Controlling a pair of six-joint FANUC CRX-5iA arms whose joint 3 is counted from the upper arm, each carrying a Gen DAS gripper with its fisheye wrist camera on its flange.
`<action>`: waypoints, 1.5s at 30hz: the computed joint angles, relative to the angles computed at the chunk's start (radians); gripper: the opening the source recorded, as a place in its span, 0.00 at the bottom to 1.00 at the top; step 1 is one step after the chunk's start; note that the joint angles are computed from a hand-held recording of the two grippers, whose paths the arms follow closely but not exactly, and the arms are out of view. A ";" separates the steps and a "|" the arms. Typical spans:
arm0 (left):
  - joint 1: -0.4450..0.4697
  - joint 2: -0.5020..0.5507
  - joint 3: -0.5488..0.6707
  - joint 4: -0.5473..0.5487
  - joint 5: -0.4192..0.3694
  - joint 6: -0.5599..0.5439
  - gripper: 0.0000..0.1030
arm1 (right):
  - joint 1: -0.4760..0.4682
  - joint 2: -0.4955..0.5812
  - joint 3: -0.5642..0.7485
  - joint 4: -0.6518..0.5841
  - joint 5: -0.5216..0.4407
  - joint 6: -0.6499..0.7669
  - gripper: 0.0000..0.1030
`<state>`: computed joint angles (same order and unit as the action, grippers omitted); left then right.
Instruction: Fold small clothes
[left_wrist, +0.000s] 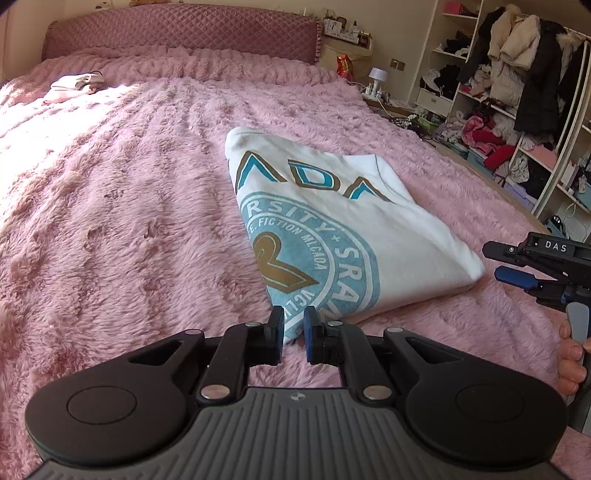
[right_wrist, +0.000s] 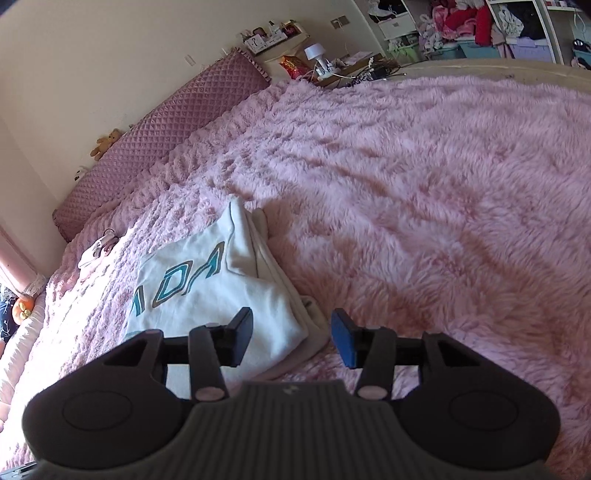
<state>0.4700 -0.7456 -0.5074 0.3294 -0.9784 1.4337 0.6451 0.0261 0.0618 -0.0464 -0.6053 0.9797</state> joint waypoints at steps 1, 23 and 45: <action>0.010 0.004 -0.004 0.024 0.023 0.001 0.11 | 0.003 -0.003 0.004 -0.002 0.014 0.015 0.43; 0.094 0.088 -0.116 0.242 0.115 0.000 0.50 | 0.021 0.135 0.137 -0.060 -0.059 0.200 0.39; 0.164 0.468 -0.286 1.157 -0.008 -0.482 0.58 | -0.401 0.725 1.026 -0.981 -0.772 0.502 0.60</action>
<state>0.6340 -0.2777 -0.7929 1.4860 -0.9867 0.9516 0.2445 0.7510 1.0883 -1.0270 -1.3770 1.4816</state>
